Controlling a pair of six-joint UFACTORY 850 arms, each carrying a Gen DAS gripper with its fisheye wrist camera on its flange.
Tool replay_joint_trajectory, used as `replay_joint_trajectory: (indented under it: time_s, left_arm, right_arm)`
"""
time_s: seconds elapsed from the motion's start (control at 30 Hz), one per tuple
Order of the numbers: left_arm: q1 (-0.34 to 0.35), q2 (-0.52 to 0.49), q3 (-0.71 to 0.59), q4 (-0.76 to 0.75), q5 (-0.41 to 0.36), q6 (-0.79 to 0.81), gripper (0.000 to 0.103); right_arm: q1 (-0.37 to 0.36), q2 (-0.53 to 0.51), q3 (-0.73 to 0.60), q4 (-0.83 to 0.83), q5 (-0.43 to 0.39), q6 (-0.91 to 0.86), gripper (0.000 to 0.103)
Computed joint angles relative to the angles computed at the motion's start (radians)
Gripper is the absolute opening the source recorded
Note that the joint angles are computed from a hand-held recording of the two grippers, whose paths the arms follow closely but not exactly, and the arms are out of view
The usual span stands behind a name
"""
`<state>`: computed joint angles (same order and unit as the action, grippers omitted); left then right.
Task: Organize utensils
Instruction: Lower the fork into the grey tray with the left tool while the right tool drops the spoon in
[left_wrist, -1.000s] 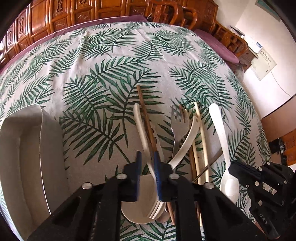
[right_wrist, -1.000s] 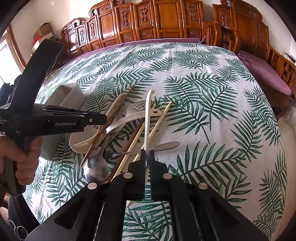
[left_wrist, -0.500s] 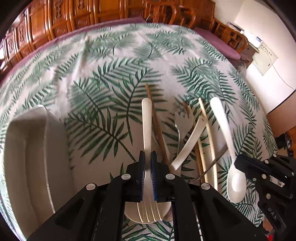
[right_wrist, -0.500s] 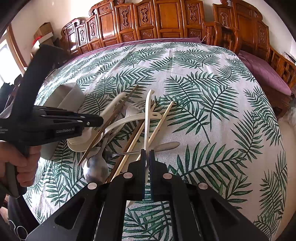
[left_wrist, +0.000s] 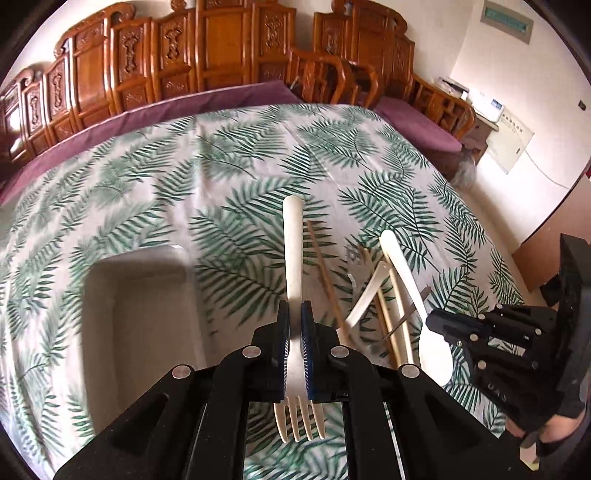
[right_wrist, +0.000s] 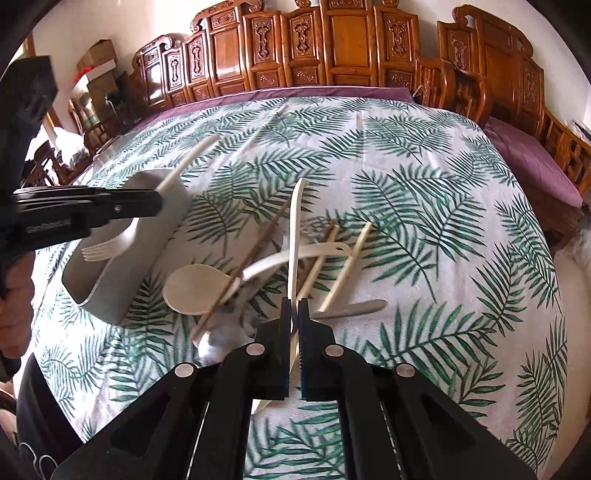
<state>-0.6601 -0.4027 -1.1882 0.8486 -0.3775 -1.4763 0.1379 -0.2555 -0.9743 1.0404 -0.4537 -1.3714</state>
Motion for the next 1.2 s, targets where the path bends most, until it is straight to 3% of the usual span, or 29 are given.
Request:
replay_joint_trajectory:
  time_s: [0.3, 0.7, 0.9, 1.2]
  left_arm:
    - [0.032, 0.141, 0.182, 0.101, -0.018, -0.126, 0.006]
    - [0.067, 0.217, 0.31, 0.166, 0.006, -0.226, 0.007]
    - [0.075, 0.263, 0.36, 0.234, 0.015, -0.304, 0.011]
    - [0.059, 0.357, 0.438, 0.319, -0.033, -0.374, 0.012]
  right_arm:
    - [0.092, 0.045, 0.012, -0.003, 0.0, 0.036, 0.004]
    - [0.227, 0.083, 0.017, -0.007, 0.008, 0.09, 0.004]
    - [0.273, 0.067, -0.002, -0.032, 0.018, 0.13, 0.004]
    - [0.334, 0.022, -0.043, -0.033, 0.036, 0.188, 0.004]
